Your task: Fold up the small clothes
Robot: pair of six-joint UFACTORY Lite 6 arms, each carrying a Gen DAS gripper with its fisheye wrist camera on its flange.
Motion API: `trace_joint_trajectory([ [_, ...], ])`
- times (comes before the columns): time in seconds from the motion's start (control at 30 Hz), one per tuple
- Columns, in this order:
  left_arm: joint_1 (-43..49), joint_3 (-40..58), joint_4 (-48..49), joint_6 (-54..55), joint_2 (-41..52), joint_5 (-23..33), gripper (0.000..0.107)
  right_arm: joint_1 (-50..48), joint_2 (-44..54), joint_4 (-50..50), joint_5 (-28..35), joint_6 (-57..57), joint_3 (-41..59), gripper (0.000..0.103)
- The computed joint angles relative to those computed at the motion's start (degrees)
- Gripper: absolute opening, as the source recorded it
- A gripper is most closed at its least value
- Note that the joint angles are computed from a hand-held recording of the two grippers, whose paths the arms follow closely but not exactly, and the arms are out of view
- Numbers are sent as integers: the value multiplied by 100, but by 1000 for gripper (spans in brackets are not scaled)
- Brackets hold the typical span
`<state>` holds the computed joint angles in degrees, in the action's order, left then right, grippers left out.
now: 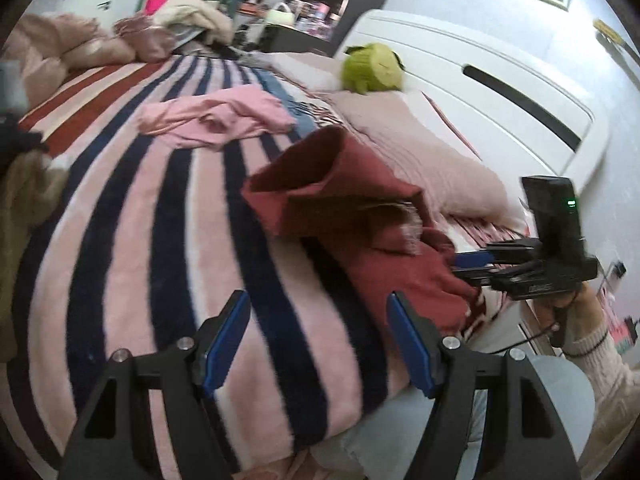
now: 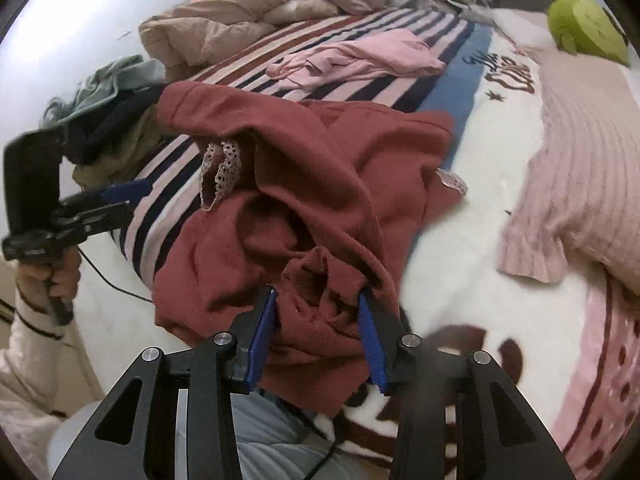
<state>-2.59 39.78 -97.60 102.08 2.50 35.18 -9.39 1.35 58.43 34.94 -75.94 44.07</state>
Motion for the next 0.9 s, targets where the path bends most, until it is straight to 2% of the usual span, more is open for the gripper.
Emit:
trace_joint_trajectory([
  [0.1,173,14,-211,216,185,168,67,51,-391,-55,394,183,214,39],
  [0.13,237,21,-238,276,236,230,67,145,-498,1,524,170,341,44],
  [0.23,411,-76,-374,471,293,392,67,650,-245,15,930,246,937,46],
  [0.3,447,-67,-388,435,295,414,67,1273,304,-241,1036,527,1466,42],
  [0.4,518,-181,-482,568,217,492,67,2336,1677,-1192,414,1709,2637,32],
  [0.5,609,-154,-442,575,290,639,67,2673,2915,-2204,47,2955,3848,21],
  [0.53,633,-143,-449,592,311,659,67,2685,3109,-2327,73,3160,4075,9],
  [0.57,653,-110,-456,596,355,674,67,2565,3213,-2224,84,3125,4235,6],
  [0.67,658,28,-454,545,526,773,68,1931,3176,-1846,-296,3051,4330,6],
  [0.73,563,152,-438,465,648,789,68,1484,3241,-2271,-705,3647,4364,6],
  [0.83,250,363,-376,364,823,795,72,691,3588,-2302,-576,4059,4485,5],
  [0.9,-32,497,-326,307,929,804,75,379,3421,-2119,-763,3779,4069,5],
])
